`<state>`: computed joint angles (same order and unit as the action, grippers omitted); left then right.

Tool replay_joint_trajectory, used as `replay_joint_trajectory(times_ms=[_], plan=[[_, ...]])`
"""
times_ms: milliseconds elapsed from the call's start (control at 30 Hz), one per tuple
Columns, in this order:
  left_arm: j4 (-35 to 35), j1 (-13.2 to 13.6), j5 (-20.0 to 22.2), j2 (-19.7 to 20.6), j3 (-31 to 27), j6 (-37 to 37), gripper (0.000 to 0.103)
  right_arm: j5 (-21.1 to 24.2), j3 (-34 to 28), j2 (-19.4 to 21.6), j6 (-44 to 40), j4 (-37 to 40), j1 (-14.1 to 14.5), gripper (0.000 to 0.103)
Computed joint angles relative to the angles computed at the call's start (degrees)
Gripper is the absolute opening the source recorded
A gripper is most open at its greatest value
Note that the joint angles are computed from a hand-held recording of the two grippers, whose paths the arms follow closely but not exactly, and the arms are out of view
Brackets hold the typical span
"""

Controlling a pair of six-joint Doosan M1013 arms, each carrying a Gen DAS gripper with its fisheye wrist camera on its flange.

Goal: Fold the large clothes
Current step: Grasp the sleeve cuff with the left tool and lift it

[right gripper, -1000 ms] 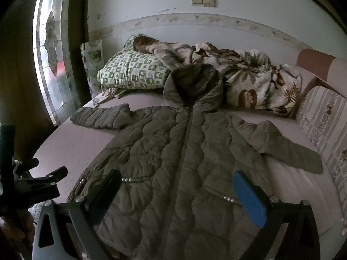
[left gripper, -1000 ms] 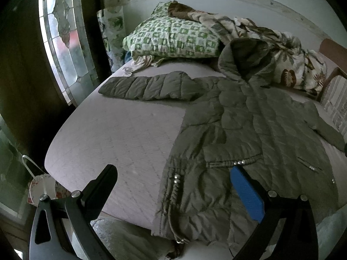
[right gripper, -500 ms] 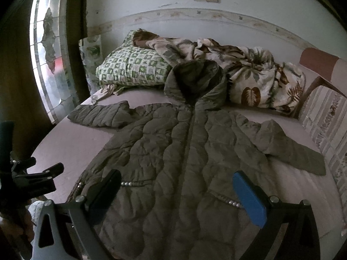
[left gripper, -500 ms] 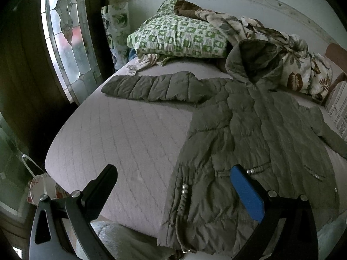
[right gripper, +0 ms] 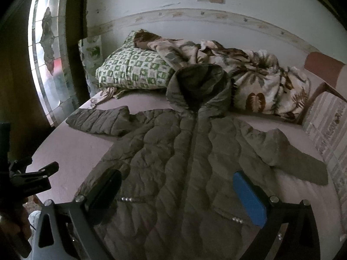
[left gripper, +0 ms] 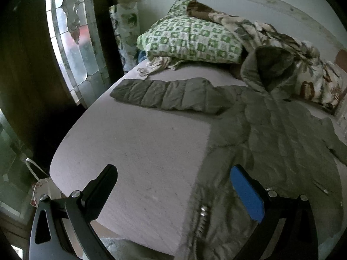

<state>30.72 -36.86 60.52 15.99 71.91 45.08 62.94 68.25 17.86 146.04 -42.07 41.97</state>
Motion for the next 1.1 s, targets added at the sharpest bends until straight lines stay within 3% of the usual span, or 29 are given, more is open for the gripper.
replay_joint_trajectory(times_ms=[300,433,533,667,767,833,1100], plan=[[-0.32,3.65,1.15,2.93,-2.6,1.18,0.103,-2.03,-5.86,4.68,-6.95,5.49,-1.91,0.103],[-7.17,6.97,1.08,5.31,-5.26,5.95,0.103,-1.99,-9.57,7.47,-10.63,7.85,-2.74,0.103],[-12.22,9.88,4.16,8.36,-8.44,8.12,0.103,-1.45,-12.87,9.94,-14.04,10.28,-3.49,0.103],[-13.83,12.71,9.48,12.59,-12.9,8.83,0.103,-0.58,-16.71,12.9,-17.52,14.0,-4.58,0.103],[-15.14,14.79,8.86,14.48,-15.27,9.38,0.103,0.31,-18.75,14.6,-18.82,16.56,-5.29,0.103],[-15.26,15.97,8.82,16.12,-17.59,9.78,0.103,0.7,-19.56,15.45,-19.48,17.43,-5.54,0.103],[-19.48,20.13,18.18,28.0,-35.4,9.81,0.103,2.22,-19.98,16.95,-20.58,18.84,-6.56,0.103]])
